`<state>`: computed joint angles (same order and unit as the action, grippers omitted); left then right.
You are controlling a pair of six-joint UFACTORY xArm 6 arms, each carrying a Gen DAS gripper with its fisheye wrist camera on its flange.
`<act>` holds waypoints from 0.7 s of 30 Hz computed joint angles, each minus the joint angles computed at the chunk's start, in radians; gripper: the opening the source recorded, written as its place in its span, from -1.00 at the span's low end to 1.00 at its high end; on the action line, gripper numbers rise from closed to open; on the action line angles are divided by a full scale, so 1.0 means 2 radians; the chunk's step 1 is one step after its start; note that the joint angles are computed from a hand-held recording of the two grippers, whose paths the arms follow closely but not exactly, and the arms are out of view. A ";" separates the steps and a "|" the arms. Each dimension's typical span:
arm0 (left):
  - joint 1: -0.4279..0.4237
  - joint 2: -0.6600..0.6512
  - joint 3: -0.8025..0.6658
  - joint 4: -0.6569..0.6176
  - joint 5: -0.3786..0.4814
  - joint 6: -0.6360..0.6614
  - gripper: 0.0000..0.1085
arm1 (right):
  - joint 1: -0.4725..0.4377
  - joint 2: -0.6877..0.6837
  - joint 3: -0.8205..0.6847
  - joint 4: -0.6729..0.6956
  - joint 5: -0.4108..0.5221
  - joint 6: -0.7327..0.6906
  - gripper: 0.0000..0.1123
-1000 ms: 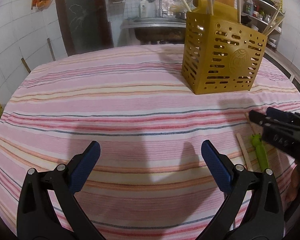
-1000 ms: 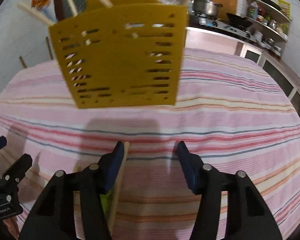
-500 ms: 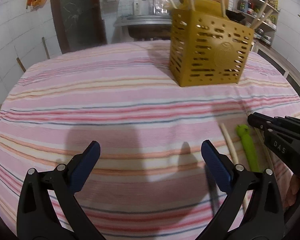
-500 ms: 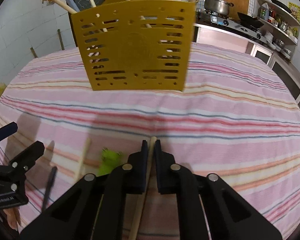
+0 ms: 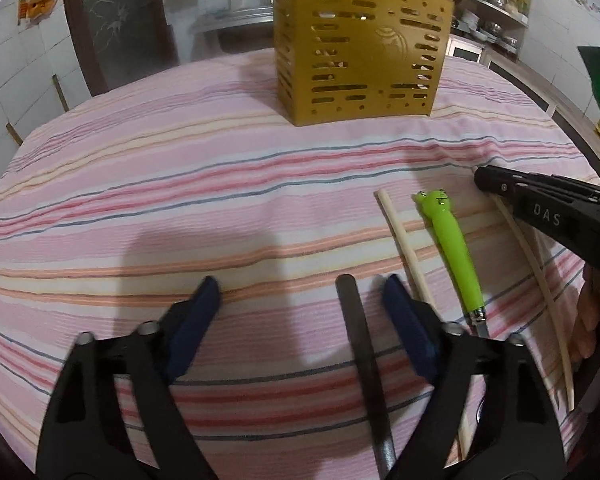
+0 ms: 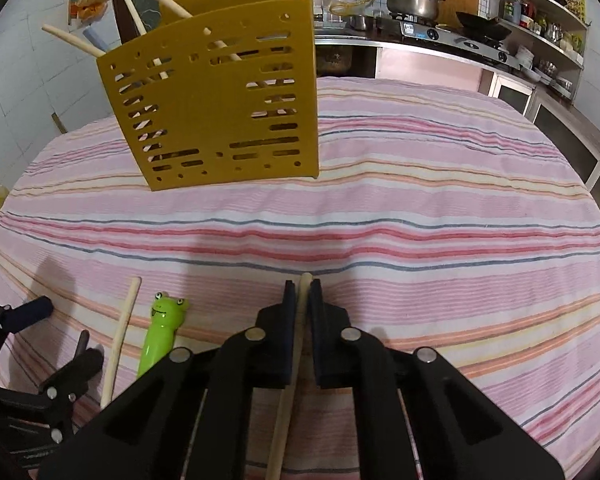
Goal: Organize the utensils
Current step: 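Grasp another wooden chopstick with the right tool while the left tool grasps the dark-handled spoon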
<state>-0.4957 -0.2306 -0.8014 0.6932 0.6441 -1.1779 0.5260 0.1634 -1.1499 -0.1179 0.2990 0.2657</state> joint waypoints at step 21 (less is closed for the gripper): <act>-0.008 -0.005 -0.003 0.025 -0.003 0.006 -0.85 | -0.004 -0.012 0.000 -0.029 -0.009 0.026 -0.88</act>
<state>-0.5122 -0.2413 -0.8067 0.7423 0.6389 -1.1663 0.5171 0.1390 -1.1493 -0.1750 0.2820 0.3184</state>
